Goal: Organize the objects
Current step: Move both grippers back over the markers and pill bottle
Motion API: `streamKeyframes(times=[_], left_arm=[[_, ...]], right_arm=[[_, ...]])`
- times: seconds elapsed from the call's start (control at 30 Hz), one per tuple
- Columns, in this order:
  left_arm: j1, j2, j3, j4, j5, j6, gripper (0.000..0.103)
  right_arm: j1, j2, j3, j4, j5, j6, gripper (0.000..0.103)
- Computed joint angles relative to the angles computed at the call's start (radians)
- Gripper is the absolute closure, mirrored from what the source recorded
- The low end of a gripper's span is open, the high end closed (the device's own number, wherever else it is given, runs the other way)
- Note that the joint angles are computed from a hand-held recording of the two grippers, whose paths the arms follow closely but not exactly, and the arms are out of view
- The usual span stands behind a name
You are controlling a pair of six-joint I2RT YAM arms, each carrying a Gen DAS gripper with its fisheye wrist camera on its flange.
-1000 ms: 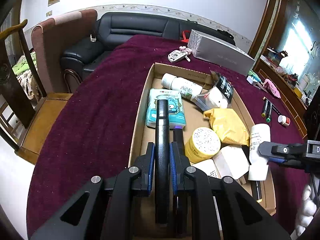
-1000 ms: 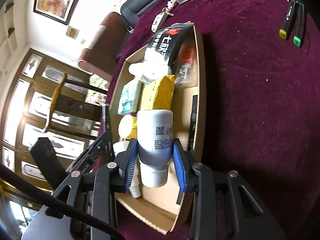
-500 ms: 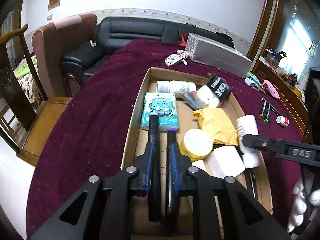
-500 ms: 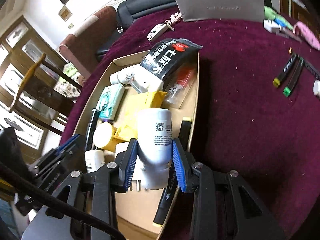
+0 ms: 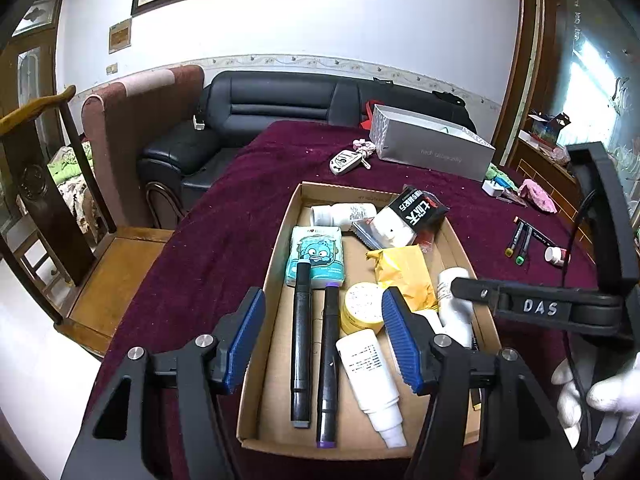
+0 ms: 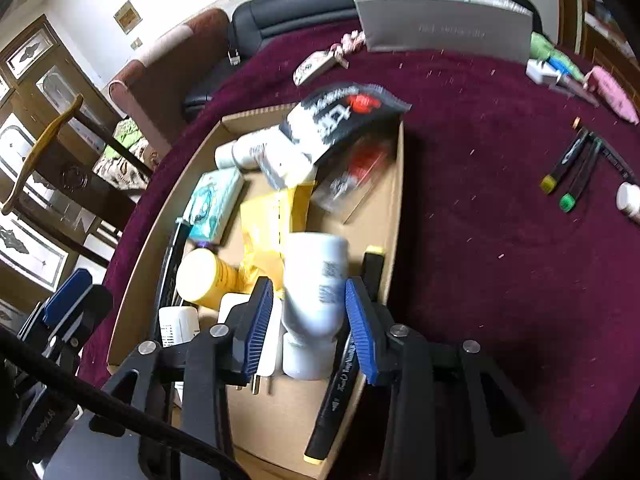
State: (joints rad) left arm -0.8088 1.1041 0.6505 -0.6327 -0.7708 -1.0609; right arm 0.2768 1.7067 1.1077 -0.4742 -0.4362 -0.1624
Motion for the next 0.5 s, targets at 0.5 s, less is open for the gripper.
streamKeyframes(times=[0.5], left_arm=[[-0.2,0.213,0.267,-0.287,-0.147,-0.194,0.043]], right_arm=[[-0.144,-0.102,-0.041,-0.032,-0.141,-0.05,0.057]])
